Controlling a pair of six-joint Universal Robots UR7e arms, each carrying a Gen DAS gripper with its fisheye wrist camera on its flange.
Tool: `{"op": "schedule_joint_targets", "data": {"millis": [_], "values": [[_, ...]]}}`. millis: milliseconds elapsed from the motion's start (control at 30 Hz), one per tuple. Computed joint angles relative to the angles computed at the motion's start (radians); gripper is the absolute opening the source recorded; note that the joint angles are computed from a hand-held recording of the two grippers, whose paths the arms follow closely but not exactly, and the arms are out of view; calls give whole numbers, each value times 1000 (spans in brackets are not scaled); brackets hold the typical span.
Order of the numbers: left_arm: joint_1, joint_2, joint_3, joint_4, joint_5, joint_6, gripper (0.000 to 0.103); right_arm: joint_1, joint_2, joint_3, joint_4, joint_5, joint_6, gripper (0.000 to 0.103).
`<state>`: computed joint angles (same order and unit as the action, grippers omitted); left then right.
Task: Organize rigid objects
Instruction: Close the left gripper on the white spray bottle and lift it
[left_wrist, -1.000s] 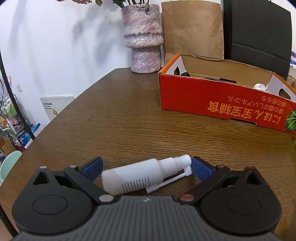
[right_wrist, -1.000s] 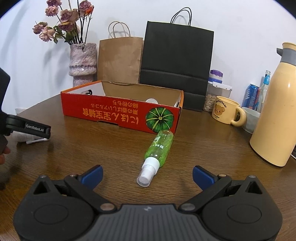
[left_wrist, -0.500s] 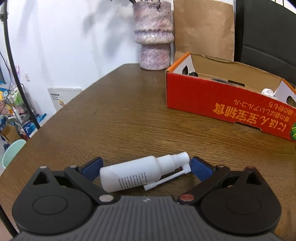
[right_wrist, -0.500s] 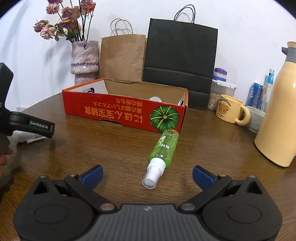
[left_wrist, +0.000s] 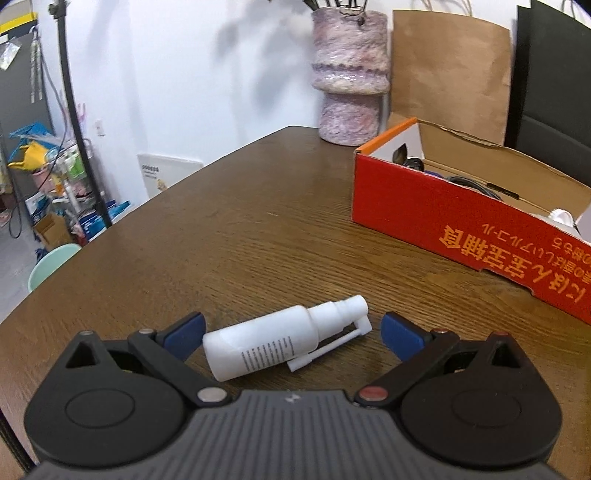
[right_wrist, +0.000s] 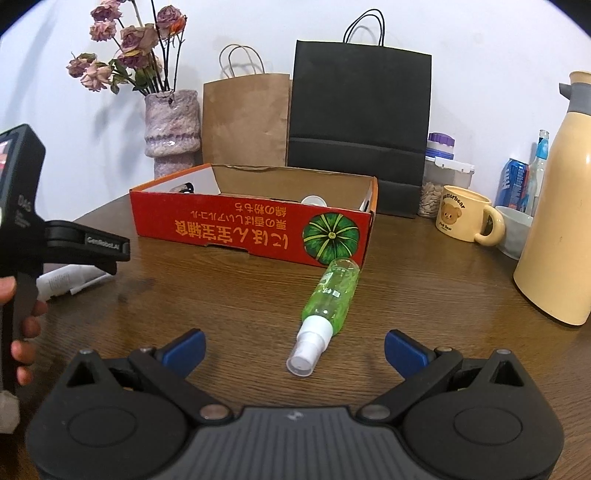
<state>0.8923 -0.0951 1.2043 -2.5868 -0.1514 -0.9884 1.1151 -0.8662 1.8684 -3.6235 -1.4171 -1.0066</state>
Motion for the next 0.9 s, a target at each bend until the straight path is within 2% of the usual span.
{"op": "schedule_joint_targets", "data": {"millis": [200,267,367,467,533,600,667,733,900], "values": [[-2,-10,-10,155,4,-148,103,-4,-4,1,2,7,17,103],[2,-13,-7,143,-10,-141,103,-5,-5,2,0,9,18,103],[7,-13,9,35,-38,-68,101,-5,-3,0,-2,5,16,103],[6,-10,16,-1,-31,-24,85,-3,0,-2,-6,-3,21,103],[3,4,16,-104,-29,77,70,-3,0,-3,-8,-5,25,103],[1,22,11,-225,-34,200,62,-3,1,-3,-11,-5,28,103],[-1,31,14,-325,-55,308,61,-3,1,-2,-16,-6,30,103],[-3,38,15,-378,-69,370,61,-4,1,-2,-18,-4,31,103],[-6,45,17,-430,-81,422,61,-5,1,-3,-20,-3,32,103]]}}
